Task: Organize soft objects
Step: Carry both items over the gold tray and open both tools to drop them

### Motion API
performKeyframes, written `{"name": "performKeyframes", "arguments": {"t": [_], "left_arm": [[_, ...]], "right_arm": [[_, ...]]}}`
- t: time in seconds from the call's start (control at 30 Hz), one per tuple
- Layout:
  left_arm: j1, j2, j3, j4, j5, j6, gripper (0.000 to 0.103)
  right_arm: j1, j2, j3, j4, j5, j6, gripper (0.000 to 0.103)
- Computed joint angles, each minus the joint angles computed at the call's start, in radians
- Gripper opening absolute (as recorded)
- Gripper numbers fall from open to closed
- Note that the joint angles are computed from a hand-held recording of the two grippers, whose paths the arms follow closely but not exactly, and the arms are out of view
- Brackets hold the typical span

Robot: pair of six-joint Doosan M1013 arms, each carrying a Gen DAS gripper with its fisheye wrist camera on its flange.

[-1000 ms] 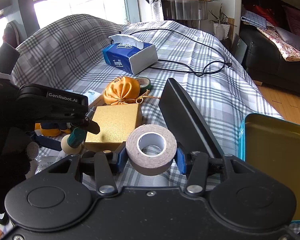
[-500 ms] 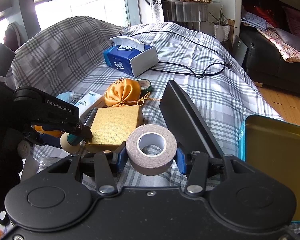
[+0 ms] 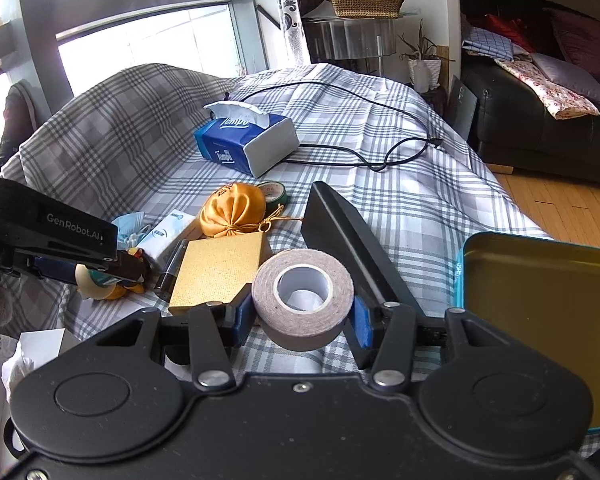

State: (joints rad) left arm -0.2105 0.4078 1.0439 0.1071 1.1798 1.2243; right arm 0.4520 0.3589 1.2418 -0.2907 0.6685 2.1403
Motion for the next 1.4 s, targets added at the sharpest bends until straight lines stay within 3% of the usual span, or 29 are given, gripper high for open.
{"name": "performKeyframes", "arguments": {"t": [0.2,0.43,0.87,1.23,1.4], "left_arm": [[-0.038,-0.019,0.002,-0.006,-0.012,0.067,0.057],[-0.09,-0.018,-0.018,-0.053,-0.029,0.174,0.057],[-0.187,0.059,-0.145,-0.143,0.017,0.305,0.057],[-0.255,0.164,-0.28,-0.145,0.085,0.347,0.057],[-0.268,0.19,-0.297,-0.135,0.102,0.35,0.057]], "right_arm": [[-0.008,-0.04,0.033,-0.073,0.053,0.104,0.049],[-0.034,-0.077,0.044,-0.18,0.196,0.273,0.049],[-0.102,-0.092,0.033,-0.292,0.378,0.533,0.049],[-0.132,-0.082,0.047,-0.275,0.441,0.624,0.049],[-0.149,-0.091,0.065,-0.233,0.424,0.665,0.049]]}}
